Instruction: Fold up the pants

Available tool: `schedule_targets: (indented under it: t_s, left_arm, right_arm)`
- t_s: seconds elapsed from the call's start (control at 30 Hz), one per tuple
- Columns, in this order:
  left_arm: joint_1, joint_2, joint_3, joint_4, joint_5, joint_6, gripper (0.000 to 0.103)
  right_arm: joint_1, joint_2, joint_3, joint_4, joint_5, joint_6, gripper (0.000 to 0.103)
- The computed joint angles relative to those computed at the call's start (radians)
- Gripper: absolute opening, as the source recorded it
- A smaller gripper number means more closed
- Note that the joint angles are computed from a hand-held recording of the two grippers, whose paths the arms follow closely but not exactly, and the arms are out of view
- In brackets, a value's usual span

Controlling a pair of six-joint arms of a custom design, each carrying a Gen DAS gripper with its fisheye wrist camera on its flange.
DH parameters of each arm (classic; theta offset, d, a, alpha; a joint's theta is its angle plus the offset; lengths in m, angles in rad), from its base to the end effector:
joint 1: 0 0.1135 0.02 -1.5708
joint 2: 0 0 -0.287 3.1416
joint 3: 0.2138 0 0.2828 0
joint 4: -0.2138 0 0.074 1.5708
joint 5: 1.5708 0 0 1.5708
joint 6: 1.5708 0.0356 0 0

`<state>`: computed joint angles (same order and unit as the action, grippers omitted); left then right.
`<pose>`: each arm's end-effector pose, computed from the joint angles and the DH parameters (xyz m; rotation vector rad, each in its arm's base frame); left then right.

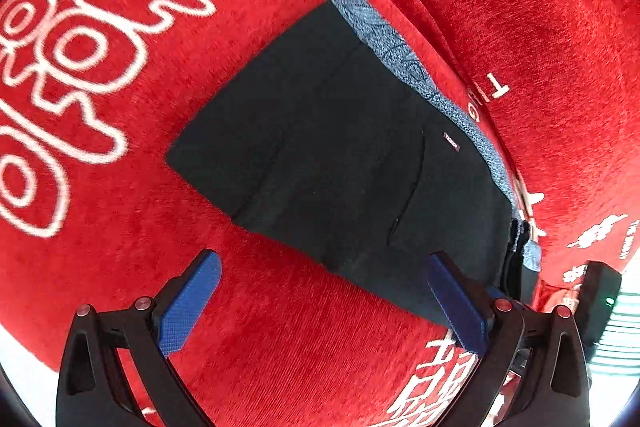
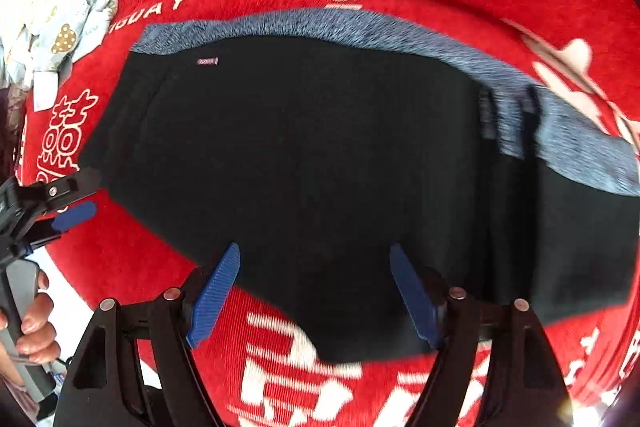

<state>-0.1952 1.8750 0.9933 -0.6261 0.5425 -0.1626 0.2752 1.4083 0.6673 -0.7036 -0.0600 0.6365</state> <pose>0.3247 -0.0829 0.1079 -0.0750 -2.9906 0.8354 0.2225 0.0650 0.1458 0.5424 3.0016 0.1670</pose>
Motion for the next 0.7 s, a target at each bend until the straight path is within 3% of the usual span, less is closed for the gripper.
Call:
schedule_targets:
  t_s: [0.1, 0.27, 0.47, 0.7]
  left_arm:
    - [0.0, 0.018, -0.007, 0.045, 0.068, -0.019, 0.103]
    - [-0.012, 0.062, -0.001, 0.132, 0.137, -0.094, 0.103]
    - [-0.02, 0.096, 0.016, 0.172, 0.121, -0.19, 0.103]
    - [-0.083, -0.026, 0.018, 0.201, 0.058, -0.208, 0.103]
  right_arm:
    - [-0.013, -0.006, -0.026, 0.06, -0.024, -0.018, 0.092]
    - [0.005, -0.009, -0.036, 0.078, -0.014, -0.027, 0.092]
    - [-0.011, -0.011, -0.037, 0.083, -0.032, -0.032, 0.092]
    - [-0.015, -0.023, -0.045, 0.083, -0.039, -0.038, 0.092]
